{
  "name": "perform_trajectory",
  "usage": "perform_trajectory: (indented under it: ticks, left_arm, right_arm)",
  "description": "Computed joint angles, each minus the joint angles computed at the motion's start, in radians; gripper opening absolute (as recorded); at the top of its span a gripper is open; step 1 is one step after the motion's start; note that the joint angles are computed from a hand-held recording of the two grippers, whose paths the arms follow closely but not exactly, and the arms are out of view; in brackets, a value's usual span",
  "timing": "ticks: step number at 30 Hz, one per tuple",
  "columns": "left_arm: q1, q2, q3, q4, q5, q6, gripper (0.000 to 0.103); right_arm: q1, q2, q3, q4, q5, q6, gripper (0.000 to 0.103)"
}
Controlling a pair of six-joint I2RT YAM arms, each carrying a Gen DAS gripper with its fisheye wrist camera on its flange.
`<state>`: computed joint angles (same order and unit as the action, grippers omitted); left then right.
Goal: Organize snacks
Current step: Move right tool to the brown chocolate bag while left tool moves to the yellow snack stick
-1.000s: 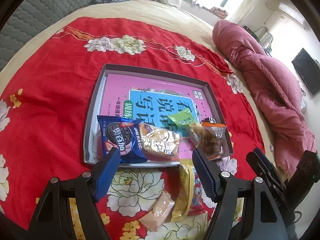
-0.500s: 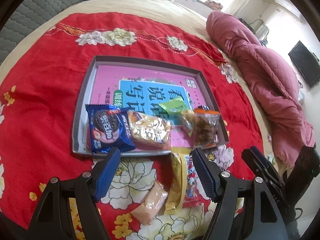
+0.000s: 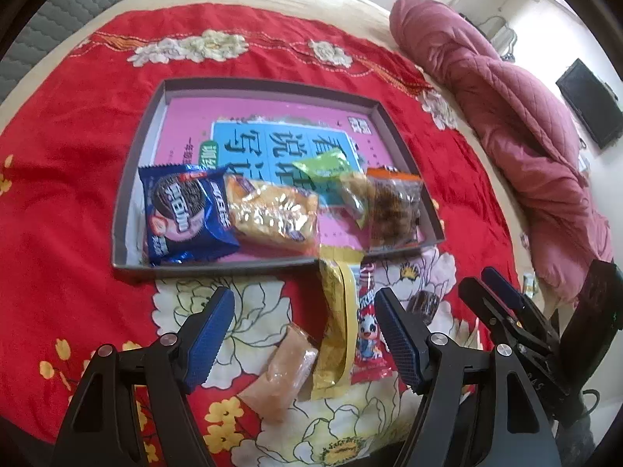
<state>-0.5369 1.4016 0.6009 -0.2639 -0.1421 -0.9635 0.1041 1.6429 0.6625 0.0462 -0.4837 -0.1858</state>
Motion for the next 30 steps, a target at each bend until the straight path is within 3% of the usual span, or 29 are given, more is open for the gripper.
perform_trajectory:
  ticks: [14, 22, 27, 30]
  left_arm:
    - [-0.021, 0.084, -0.012, 0.07, 0.07, -0.008, 0.076]
    - [-0.04, 0.13, 0.0, 0.091, 0.088, -0.016, 0.076]
    - [-0.043, 0.154, 0.008, 0.101, 0.094, -0.015, 0.076]
    - [-0.04, 0.166, 0.006, 0.112, 0.102, -0.021, 0.076]
  right_arm:
    - [0.095, 0.058, -0.008, -0.041, 0.177, -0.178, 0.08]
    - [0.082, 0.108, 0.01, -0.044, 0.172, -0.201, 0.076]
    - [0.085, 0.116, 0.004, -0.016, 0.16, -0.236, 0.069]
    - [0.096, 0.144, 0.014, -0.016, 0.168, -0.262, 0.06]
